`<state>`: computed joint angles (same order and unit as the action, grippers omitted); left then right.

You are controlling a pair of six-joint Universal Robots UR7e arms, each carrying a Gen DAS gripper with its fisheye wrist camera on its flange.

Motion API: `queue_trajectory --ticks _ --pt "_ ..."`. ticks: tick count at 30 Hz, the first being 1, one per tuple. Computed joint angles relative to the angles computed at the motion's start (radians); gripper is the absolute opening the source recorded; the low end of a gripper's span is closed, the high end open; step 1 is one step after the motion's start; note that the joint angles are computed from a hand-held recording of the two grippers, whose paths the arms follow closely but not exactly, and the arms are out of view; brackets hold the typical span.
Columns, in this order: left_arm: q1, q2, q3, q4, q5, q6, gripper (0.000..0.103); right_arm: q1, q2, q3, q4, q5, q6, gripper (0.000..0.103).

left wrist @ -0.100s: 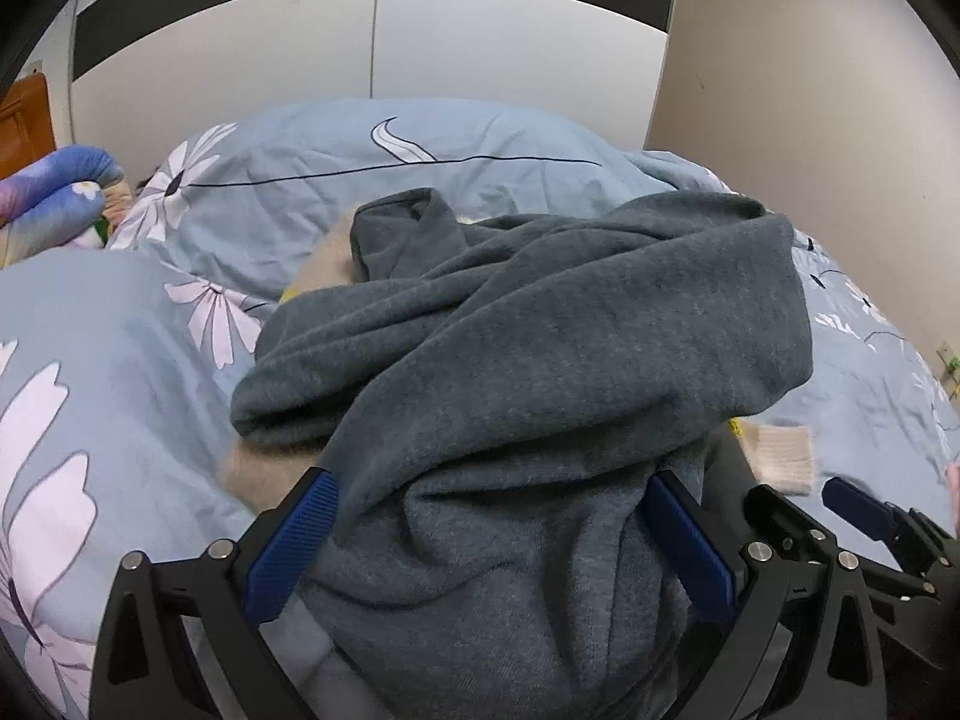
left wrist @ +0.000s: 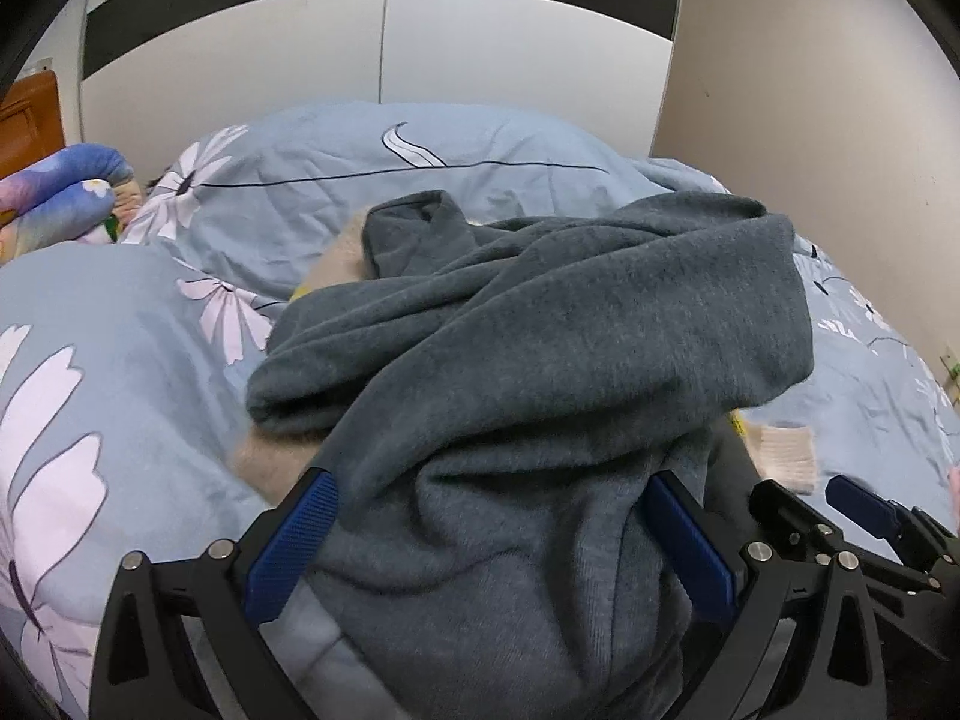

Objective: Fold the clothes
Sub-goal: 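Move both tools toward the grey hoodie on the clothes pile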

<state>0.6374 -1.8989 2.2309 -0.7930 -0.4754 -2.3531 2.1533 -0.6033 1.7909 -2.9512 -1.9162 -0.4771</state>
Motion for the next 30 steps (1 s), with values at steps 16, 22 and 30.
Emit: queue_trajectory --ticks 16,22,30 --pt "-0.172 0.025 0.037 0.129 -0.129 -0.151 0.103 -0.038 -0.069 0.093 -0.007 0.182 -0.029 0.075" --pt "-0.170 0.077 0.040 0.126 -0.131 -0.180 0.103 -0.052 -0.079 0.111 -0.014 0.193 -0.017 0.075" --pt "-0.172 0.114 0.032 0.114 -0.154 -0.168 0.103 -0.066 -0.094 0.129 -0.016 0.189 -0.014 0.074"
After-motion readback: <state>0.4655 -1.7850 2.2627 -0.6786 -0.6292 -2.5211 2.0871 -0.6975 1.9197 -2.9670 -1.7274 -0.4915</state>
